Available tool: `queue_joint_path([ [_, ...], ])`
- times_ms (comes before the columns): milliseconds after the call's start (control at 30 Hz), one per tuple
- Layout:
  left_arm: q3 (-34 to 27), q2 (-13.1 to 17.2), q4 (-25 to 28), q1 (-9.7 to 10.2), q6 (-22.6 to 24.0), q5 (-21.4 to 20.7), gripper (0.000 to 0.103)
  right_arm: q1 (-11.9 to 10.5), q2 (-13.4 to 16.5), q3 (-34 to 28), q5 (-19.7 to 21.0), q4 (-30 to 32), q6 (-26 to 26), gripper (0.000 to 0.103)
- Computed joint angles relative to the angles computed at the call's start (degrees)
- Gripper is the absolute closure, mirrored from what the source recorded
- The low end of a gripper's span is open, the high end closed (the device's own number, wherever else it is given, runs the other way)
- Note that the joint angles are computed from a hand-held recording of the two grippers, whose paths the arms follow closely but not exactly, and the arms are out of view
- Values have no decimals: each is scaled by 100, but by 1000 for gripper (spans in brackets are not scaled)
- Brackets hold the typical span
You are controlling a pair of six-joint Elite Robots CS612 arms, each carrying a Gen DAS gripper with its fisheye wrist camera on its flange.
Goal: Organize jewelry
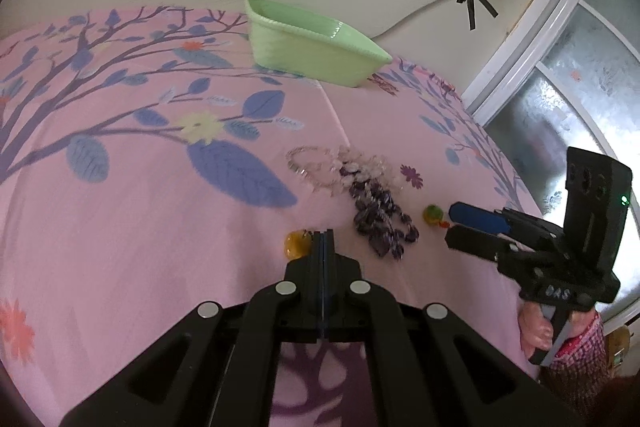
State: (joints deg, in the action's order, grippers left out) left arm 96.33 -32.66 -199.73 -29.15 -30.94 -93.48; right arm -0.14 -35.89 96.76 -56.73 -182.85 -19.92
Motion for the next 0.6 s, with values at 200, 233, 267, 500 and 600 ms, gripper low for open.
queue_joint_path([
  [200,180,-23,-251,22,-101,-77,102,-3,4,-4,4,1,2,55],
  [233,204,-27,-301,16,-154,-25,102,-1,3,-2,5,-6,7,55],
  [267,231,-39,-327,2,-172,74,102,-2,5,-2,8,-11,8,55],
  [500,433,-41,-1043,-34,-238,373,102,-34,-1,46,157,-117,-30,55],
  [600,455,-47,-1037,62,-446,180,102,-32,-11,54,170,-103,-36,55],
])
